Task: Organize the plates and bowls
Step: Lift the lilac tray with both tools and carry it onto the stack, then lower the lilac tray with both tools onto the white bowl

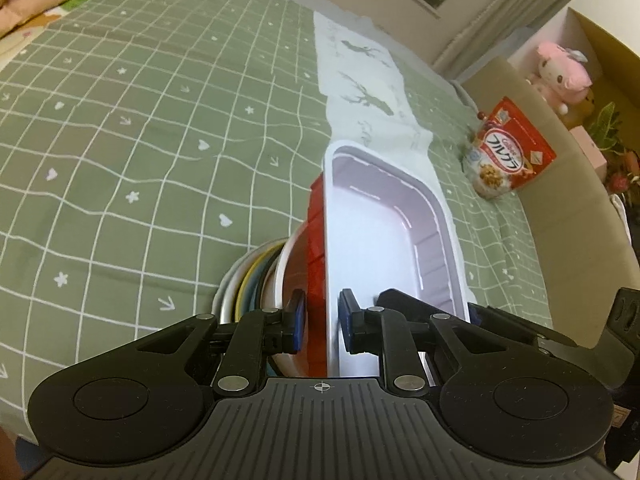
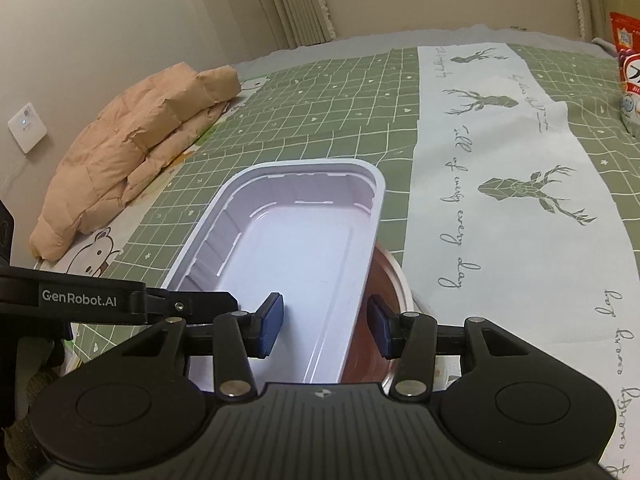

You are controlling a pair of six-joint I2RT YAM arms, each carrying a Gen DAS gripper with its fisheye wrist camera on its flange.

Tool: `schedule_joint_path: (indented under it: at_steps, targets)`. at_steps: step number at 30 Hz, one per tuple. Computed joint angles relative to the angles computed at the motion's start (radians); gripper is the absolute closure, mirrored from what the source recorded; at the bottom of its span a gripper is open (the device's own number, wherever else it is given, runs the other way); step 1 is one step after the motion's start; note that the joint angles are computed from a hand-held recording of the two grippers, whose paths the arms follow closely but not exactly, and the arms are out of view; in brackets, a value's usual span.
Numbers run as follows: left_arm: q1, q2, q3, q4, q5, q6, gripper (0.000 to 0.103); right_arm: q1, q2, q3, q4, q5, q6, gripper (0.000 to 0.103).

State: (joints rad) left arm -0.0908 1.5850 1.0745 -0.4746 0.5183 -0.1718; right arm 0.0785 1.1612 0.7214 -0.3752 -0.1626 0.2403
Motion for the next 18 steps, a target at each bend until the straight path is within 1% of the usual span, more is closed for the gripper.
schedule_joint_path:
  at_steps: [4, 12, 15, 18]
  targets:
    - [0.012, -0.038, -0.018, 0.02, -0.007, -0.004, 0.082, -0.013, -0.023, -0.004, -0.007, 0.001, -0.004, 0.056]
    - [0.036, -0.068, -0.02, -0.007, 0.058, 0.001, 0.082, -0.013, -0.058, -0.005, -0.02, -0.017, -0.001, 0.056]
    - [0.022, -0.092, -0.028, -0.01, 0.044, 0.012, 0.082, 0.007, -0.081, -0.006, -0.029, 0.011, -0.001, 0.055]
    - [0.021, -0.095, -0.028, -0.015, 0.042, 0.014, 0.082, 0.002, -0.092, -0.005, -0.037, 0.004, -0.005, 0.055]
